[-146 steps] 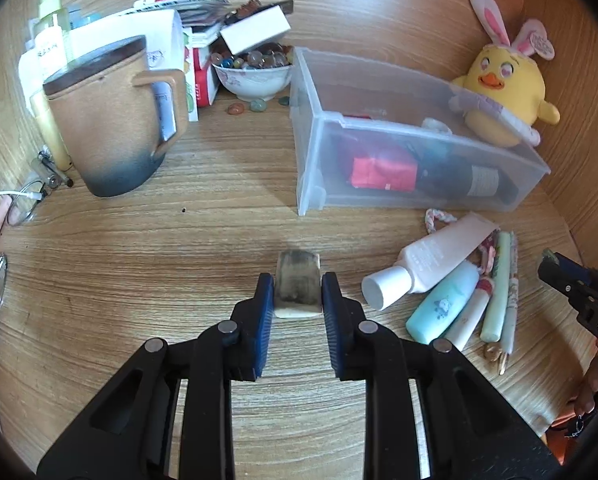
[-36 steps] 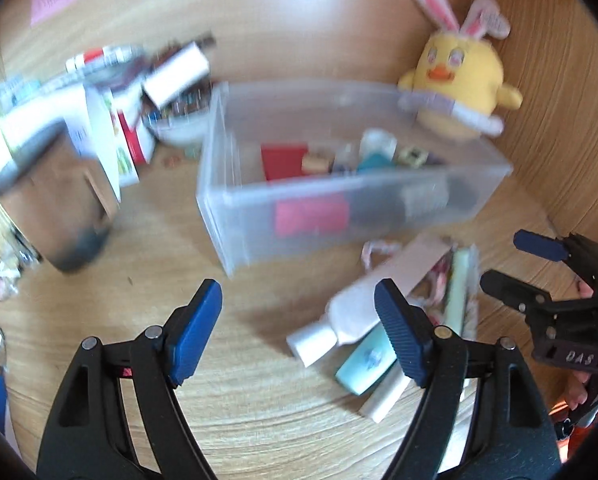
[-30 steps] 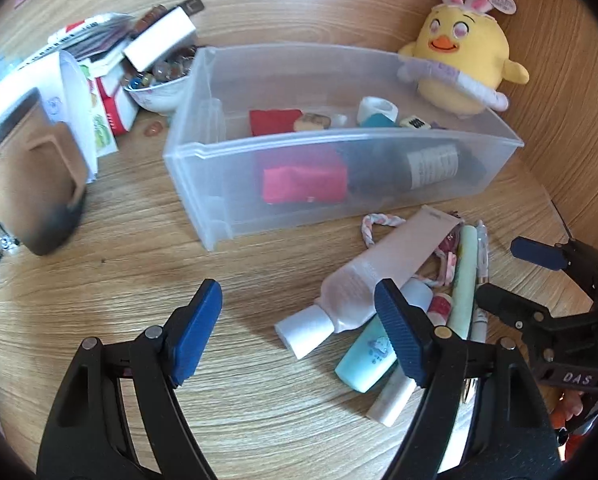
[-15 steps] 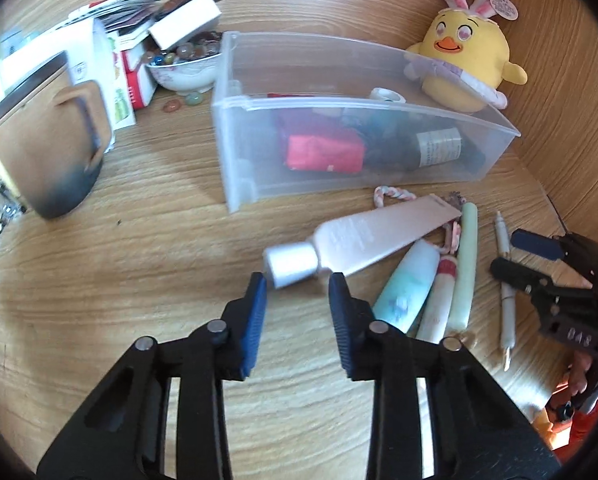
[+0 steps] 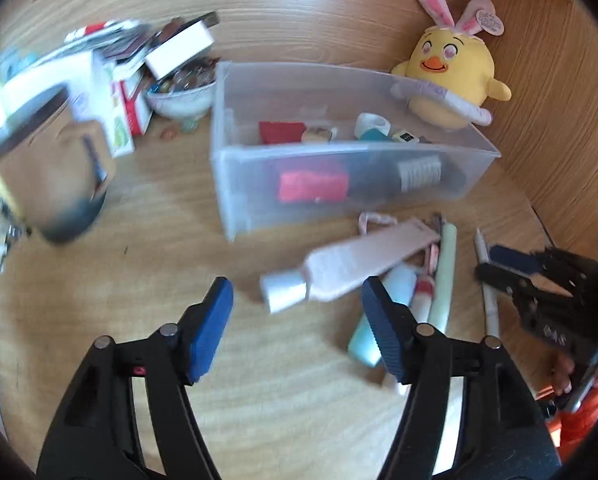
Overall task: Organize objects
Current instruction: 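Grasp the white lotion tube with the left tool while the right tool grasps the white pen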
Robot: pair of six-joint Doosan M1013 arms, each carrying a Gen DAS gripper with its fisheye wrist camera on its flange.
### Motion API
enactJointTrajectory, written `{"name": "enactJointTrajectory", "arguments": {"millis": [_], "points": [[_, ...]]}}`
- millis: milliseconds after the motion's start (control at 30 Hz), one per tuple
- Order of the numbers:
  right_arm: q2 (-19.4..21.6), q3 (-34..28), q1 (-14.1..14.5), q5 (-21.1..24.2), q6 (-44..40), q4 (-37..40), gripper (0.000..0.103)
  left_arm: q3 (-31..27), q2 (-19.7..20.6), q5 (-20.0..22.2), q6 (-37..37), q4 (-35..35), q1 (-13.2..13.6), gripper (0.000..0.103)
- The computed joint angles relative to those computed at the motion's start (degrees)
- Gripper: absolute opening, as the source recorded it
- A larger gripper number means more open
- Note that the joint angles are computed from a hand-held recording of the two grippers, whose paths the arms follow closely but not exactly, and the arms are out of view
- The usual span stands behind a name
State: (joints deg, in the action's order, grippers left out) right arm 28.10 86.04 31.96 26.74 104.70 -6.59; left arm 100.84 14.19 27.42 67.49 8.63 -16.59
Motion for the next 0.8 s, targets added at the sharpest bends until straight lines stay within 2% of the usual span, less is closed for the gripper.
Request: {"name": "enactJointTrajectory", "arguments": {"millis": [200,300,333,400,467,600,733,800], "points": [[-0.51,1.21,0.51,-1.6,2.13,-3.21,0.021,-3.11,2.99,2.57,4.56,-5.12,0.75,0.065],[-0.62,1.43,0.59,-1.82,2.32,-4.16,0.02,-2.93,3.21,2.74,7.8,-10.39,1.68,0.051],[-0.61,1.4,0.55,-1.73,2.04,-4.02,0.02,-2.28,2.79,1.96,7.95,-11.4,1.95,0.042],[-0.62,1.37,0.45,-1.64,1.67,-3.75,0.019,-1.24,2.01,0.97,8.18,-12.87,2.34,0.035],[-0.64,1.39,0.32,-1.67,1.46,-3.37,0.019,-0.45,1.37,0.45,5.65,-10.91,2.16,0.035],[-0.64,1.38,0.05,-1.72,1.42,-3.04,0.018,2.01,-0.66,0.04,-2.12,-2.56,0.96,0.034],[-0.59,1.26,-0.15,-1.72,0.2,-2.48,0.018,4.31,-2.67,1.34,-10.55,6.24,-0.19,0.035],[-0.48,1.06,-0.1,-1.59,-0.72,-2.48,0.019,5.38,-3.64,2.27,-13.29,8.4,-0.31,0.035]]}}
